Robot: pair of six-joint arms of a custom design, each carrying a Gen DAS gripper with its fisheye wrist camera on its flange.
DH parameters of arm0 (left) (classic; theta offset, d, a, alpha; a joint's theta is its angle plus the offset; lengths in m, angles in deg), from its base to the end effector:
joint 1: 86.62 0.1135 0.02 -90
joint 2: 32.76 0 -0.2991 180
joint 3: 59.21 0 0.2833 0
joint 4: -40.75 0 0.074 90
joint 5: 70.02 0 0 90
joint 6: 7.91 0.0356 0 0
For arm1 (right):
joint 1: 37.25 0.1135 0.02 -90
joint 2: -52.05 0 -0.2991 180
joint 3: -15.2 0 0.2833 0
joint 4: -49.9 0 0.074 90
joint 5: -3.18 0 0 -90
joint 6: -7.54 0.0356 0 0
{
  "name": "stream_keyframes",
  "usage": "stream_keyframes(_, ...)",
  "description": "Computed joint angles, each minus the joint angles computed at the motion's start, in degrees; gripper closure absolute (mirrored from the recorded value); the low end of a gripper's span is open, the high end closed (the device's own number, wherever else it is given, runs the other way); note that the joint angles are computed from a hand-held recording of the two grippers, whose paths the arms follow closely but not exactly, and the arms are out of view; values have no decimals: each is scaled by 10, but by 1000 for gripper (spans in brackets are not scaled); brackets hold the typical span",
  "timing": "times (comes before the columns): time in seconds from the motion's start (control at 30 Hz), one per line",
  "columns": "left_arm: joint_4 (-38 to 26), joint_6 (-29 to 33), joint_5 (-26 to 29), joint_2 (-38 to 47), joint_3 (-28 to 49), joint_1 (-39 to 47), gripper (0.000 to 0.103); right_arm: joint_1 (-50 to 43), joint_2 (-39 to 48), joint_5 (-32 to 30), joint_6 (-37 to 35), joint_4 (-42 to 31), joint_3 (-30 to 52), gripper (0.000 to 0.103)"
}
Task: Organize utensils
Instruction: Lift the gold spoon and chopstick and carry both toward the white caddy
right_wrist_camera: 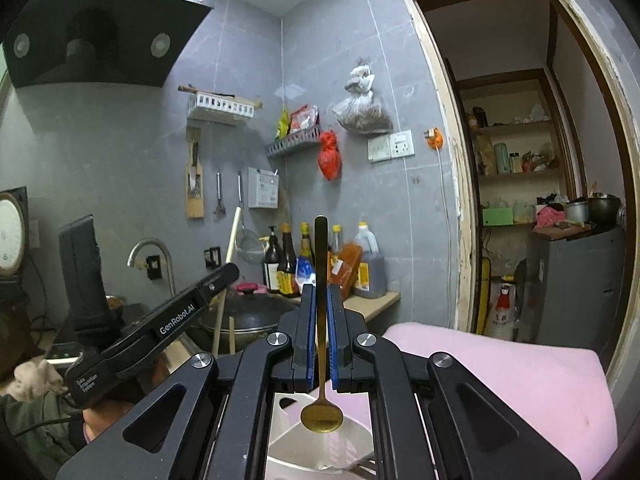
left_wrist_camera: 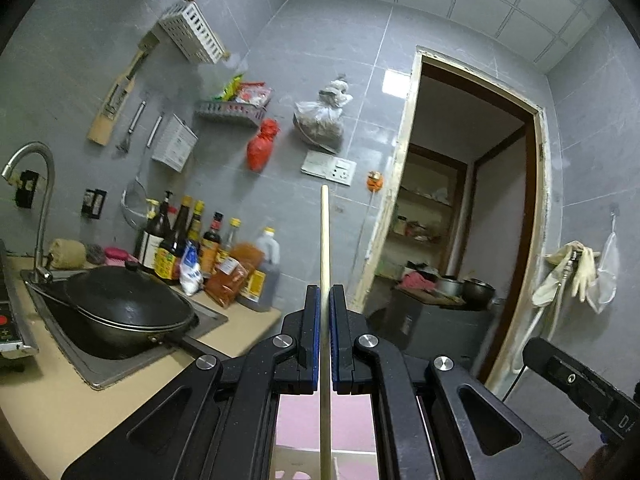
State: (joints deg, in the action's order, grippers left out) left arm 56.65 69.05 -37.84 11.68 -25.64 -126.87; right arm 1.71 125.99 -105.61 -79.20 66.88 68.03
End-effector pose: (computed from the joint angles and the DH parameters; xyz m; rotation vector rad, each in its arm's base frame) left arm 0.1548 -0.0915 0.2776 -0.4579 1.4537 0.0051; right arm 0.2330 0.2032 0.2911 -0.7637 1.5250 0.8250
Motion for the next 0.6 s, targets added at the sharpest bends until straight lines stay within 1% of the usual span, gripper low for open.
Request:
stream_keyframes(0.13,98,36,-30,44,-24,-6,100,-4,17,-5,8,11,-2,100)
stream_keyframes(0.23,157,56,-47,77,-38,-11,100,-7,25,-9,11,10,-2,100)
stream_keyframes(0.3,185,64,-55,95,-44,-15,100,-8,31,-13,13,8,0,100)
stream_keyframes(0.53,184,48,-72,114,-55,-32,100,-3,37,-8,-2,2,0,99)
stream_keyframes(0.6,172,40,-76,113,-56,-36,100,2,37,-1,-7,0,2,99)
